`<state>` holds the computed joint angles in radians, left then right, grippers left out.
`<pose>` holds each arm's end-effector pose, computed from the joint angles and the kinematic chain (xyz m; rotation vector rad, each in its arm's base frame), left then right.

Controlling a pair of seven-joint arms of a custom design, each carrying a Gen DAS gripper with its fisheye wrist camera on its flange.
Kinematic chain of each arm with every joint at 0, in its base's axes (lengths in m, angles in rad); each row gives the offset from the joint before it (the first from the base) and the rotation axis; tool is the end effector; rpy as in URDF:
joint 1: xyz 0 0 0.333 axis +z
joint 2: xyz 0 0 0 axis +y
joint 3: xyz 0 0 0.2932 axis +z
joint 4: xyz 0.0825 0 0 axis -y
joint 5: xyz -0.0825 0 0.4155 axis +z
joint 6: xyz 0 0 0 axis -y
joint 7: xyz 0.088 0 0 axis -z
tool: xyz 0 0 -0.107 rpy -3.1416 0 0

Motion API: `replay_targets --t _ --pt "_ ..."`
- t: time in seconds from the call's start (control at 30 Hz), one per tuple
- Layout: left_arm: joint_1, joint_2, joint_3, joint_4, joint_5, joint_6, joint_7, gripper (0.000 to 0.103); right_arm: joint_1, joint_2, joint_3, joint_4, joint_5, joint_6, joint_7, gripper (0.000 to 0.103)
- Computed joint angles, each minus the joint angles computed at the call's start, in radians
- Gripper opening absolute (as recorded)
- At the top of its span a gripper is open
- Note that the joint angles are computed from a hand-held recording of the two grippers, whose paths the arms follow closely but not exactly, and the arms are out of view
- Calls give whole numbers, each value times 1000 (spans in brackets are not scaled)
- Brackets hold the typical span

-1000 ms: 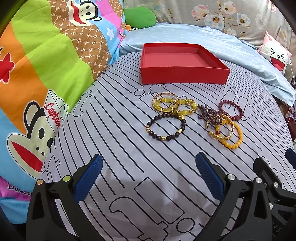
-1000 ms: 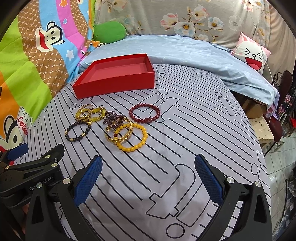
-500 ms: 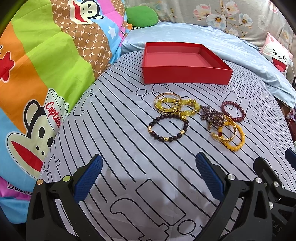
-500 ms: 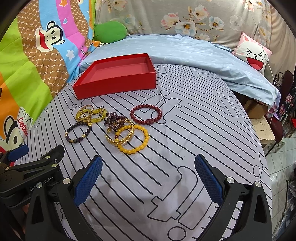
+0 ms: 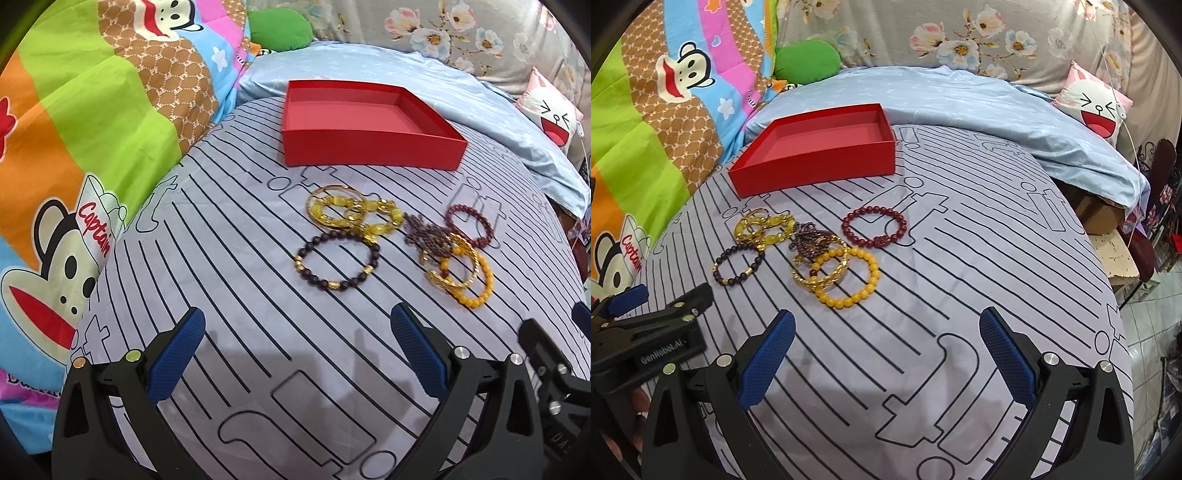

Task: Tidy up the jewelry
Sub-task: 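Lower the left tool onto the dark bead bracelet and close on it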

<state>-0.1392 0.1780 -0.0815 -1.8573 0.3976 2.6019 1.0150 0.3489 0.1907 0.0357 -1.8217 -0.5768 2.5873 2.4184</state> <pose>0.6550 -0.1525 0.4506 -1.8993 1.7933 -0.5499 0.6254 0.2626 0.4577 -1.7689 1.8773 -0.6922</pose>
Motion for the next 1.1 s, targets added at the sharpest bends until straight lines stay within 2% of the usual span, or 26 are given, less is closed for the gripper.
replay_targets --t 0.17,0.27,0.33,0.4,0.47,0.57,0.63,0.73,0.8,0.87,0.93,1.0,1.1 --pt "11 28 6 27 -25 21 20 90 -8 12 -1 11 22 -2 -18 96" --pt "30 68 -10 69 -121 18 103 84 -9 18 -5 19 26 -3 -24 96" --pt "23 96 -5 98 -143 10 127 80 -9 22 -7 24 25 -6 -24 96" --pt "22 130 -6 134 -174 -1 165 70 -11 25 -8 29 30 -9 -27 96" --pt "19 164 -3 169 -204 -12 189 68 -13 28 -8 31 37 -11 -31 96" --pt "11 197 3 201 -231 -20 214 56 -17 39 -8 42 55 -11 -45 96" --pt "-6 206 17 207 -213 -8 208 53 -17 47 -8 51 63 -12 -52 96" --pt "-1 215 9 218 -242 3 245 30 -18 63 -8 69 76 -10 -70 96" --pt "21 219 -17 225 -303 0 306 8 -19 77 -8 85 90 -3 -84 96" --pt "43 210 -40 215 -375 4 364 6 -23 99 -3 110 114 5 -111 96" --pt "34 197 -30 199 -384 17 372 6 -24 118 -1 133 138 10 -136 95" --pt "30 183 -26 183 -394 28 381 5 -24 144 2 166 160 9 -167 89" --pt "26 158 -20 156 -398 39 387 5 -28 183 17 212 214 9 -236 85"
